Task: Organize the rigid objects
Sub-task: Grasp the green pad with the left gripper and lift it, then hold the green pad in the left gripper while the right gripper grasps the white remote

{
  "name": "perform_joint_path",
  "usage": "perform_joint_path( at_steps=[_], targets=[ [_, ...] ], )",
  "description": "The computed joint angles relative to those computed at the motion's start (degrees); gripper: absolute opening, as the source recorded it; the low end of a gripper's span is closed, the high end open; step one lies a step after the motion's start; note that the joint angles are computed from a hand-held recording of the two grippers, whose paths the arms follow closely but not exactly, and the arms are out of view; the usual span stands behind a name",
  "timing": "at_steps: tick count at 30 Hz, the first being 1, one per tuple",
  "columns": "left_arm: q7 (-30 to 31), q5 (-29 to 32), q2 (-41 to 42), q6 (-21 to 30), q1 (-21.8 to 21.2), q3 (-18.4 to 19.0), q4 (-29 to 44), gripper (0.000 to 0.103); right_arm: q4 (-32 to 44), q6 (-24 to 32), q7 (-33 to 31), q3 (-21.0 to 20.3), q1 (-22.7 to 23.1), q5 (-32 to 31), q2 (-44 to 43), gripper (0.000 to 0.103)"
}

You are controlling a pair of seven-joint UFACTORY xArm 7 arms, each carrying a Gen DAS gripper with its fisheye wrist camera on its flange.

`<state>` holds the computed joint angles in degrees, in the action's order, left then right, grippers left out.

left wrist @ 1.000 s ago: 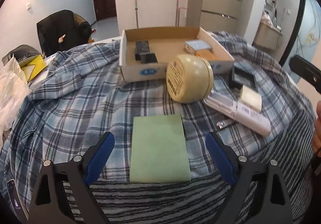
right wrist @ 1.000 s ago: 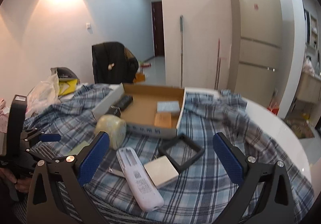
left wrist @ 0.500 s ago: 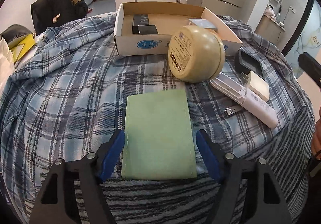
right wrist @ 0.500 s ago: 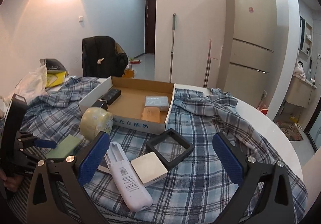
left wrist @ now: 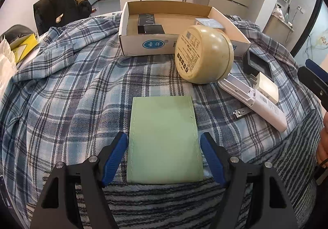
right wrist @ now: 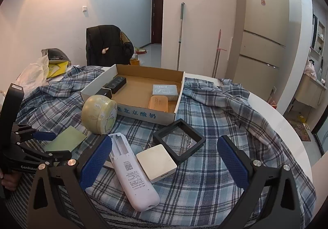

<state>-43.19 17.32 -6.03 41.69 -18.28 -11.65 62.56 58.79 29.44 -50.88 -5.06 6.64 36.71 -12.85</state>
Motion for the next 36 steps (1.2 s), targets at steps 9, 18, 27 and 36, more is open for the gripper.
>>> perform_joint_path(
  at_steps=[9, 18, 27, 36],
  targets=[
    [-1.8, 2.9, 0.4, 0.8, -0.6, -0.3, 0.5, 0.072, 0.8, 1.4, 0.6, 0.2, -0.3, -1.2, 0.9, 0.102],
    [-10.1, 16.1, -3.5, -2.8, 0.5, -3.2, -2.1, 0.072, 5.7, 16.0, 0.9, 0.6, -2.8, -1.4, 4.2, 0.099],
    [-8.1, 14.6, -1.2, 1.4, -0.1, -3.3, 0.4, 0.072, 8.9, 23.7, 3.3, 2.8, -5.2, -5.1, 7.8, 0.073],
    [-8.3, 15.0, -1.4, 0.9, -1.1, -2.6, -0.2, 0.072, 8.3, 21.6, 5.7, 3.6, -5.7, -8.9, 7.3, 0.063]
  ],
)
